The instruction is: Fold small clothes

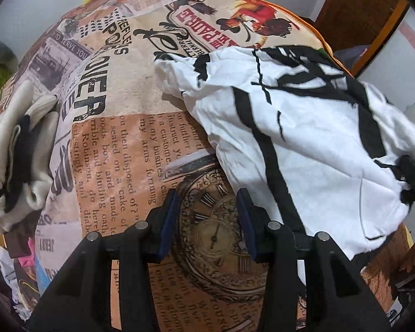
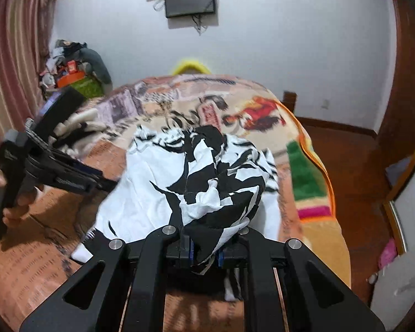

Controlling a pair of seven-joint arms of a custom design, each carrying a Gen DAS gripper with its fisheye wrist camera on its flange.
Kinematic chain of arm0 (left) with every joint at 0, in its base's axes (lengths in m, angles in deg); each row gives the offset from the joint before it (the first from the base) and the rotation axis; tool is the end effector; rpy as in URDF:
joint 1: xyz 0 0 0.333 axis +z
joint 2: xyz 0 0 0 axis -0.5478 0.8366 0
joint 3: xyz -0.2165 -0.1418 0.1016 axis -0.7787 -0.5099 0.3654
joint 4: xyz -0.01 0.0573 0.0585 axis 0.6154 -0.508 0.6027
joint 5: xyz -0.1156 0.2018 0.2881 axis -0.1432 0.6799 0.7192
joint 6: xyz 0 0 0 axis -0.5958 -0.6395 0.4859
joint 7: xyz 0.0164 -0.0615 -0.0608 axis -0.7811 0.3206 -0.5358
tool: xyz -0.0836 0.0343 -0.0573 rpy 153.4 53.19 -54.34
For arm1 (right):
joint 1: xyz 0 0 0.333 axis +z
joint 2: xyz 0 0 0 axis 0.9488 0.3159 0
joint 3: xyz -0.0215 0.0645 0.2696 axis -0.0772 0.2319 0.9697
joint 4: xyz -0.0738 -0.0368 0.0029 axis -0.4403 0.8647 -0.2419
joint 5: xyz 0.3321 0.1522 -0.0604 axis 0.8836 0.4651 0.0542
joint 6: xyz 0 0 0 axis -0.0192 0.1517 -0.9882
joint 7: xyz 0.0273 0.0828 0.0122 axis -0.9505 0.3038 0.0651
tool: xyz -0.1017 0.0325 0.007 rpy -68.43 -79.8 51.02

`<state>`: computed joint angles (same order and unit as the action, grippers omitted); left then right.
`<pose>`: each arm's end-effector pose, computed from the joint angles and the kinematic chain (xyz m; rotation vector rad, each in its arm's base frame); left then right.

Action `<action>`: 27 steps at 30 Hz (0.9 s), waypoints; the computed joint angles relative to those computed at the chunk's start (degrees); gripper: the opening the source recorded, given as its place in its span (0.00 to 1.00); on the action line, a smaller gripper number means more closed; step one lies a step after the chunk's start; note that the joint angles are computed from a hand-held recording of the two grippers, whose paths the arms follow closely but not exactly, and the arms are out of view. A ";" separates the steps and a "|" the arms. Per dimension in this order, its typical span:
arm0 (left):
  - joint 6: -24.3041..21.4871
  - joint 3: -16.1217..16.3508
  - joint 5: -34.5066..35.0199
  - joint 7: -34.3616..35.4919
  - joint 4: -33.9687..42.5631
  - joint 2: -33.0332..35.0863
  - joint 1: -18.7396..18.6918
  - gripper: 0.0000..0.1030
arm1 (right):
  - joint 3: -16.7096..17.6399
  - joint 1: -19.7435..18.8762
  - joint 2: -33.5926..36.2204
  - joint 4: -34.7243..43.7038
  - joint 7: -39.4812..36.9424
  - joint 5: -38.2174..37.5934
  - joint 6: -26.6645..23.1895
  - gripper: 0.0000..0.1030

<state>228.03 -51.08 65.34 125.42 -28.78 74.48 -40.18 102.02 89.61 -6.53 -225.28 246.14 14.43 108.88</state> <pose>0.5483 -0.1727 0.3995 -1.5044 2.5738 -0.4945 0.3430 0.3128 0.4508 -1.6620 1.6956 -0.7256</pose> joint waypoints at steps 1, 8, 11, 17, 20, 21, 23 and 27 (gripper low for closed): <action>0.17 -0.05 -0.08 0.03 -0.23 -0.24 -0.04 0.42 | -0.37 0.41 -0.06 -0.55 -0.64 1.25 -0.69 0.09; 1.51 -0.02 -1.33 0.89 -2.35 -2.67 -0.30 0.48 | -4.41 3.01 0.17 -3.36 -8.24 13.67 -0.63 0.09; 1.36 0.10 -2.85 1.57 -3.35 -3.83 -0.31 0.52 | -6.23 4.17 -0.34 -4.79 -13.54 20.47 0.46 0.10; -0.02 -0.12 -5.41 3.13 -4.76 -5.46 -1.20 0.64 | -5.65 4.20 -2.31 -5.67 -20.49 27.43 -0.71 0.19; -2.37 -0.50 -6.45 3.64 -4.04 -4.69 -2.00 0.68 | -5.63 4.70 -3.68 -5.28 -24.20 30.21 -3.38 0.32; -3.75 -0.68 -6.19 2.99 -3.12 -3.71 -2.29 0.68 | -4.96 4.25 -4.25 -5.14 -24.39 30.03 -4.37 0.39; -5.96 -0.91 -5.97 2.22 -1.38 -1.96 -2.58 0.68 | -3.29 2.84 -5.71 -5.11 -23.83 28.20 -6.06 0.46; -11.65 -1.66 -7.58 0.38 3.97 3.03 -2.62 0.68 | -2.95 1.35 -6.43 -5.44 -22.79 26.73 -6.43 0.50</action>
